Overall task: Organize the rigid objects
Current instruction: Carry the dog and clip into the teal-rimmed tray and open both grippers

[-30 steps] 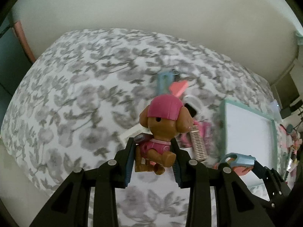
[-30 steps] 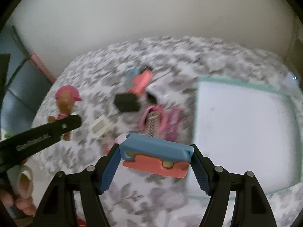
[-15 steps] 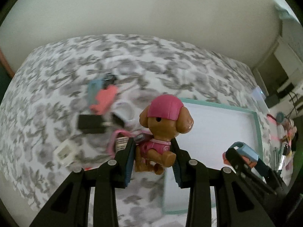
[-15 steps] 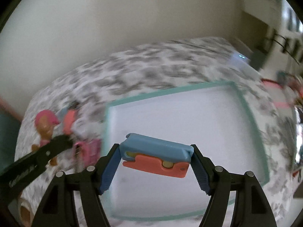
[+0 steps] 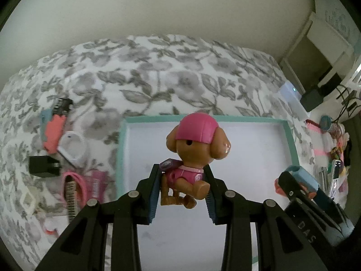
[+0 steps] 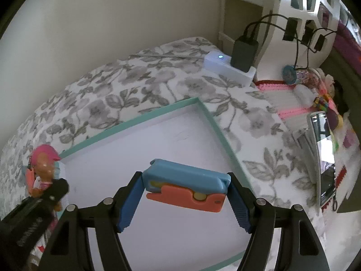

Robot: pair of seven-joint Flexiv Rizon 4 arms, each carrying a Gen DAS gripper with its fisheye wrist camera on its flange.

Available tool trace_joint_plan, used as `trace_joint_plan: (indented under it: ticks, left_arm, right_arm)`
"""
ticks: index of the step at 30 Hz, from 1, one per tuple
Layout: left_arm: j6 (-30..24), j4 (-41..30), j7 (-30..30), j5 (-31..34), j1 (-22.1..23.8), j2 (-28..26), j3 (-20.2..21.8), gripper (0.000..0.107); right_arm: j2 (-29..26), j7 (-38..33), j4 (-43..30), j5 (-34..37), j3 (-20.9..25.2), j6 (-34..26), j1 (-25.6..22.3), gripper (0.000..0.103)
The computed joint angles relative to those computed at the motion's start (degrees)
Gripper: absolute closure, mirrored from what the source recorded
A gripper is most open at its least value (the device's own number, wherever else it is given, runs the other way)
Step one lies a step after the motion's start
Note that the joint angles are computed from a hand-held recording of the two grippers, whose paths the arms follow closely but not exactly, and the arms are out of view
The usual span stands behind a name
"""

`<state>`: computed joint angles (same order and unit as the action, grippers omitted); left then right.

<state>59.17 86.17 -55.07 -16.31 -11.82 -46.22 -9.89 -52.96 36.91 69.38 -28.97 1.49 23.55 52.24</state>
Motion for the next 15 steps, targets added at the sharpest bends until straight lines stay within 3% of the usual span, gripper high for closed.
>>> trace_joint_plan:
  ticks: [15]
  left_arm:
    - [2.21,0.7,-1.37,0.51,-0.75,-0.07,0.17,0.067]
  right_arm:
    - [0.68,0.16,1.4,0.35,0.44,0.52,-0.35,0.027]
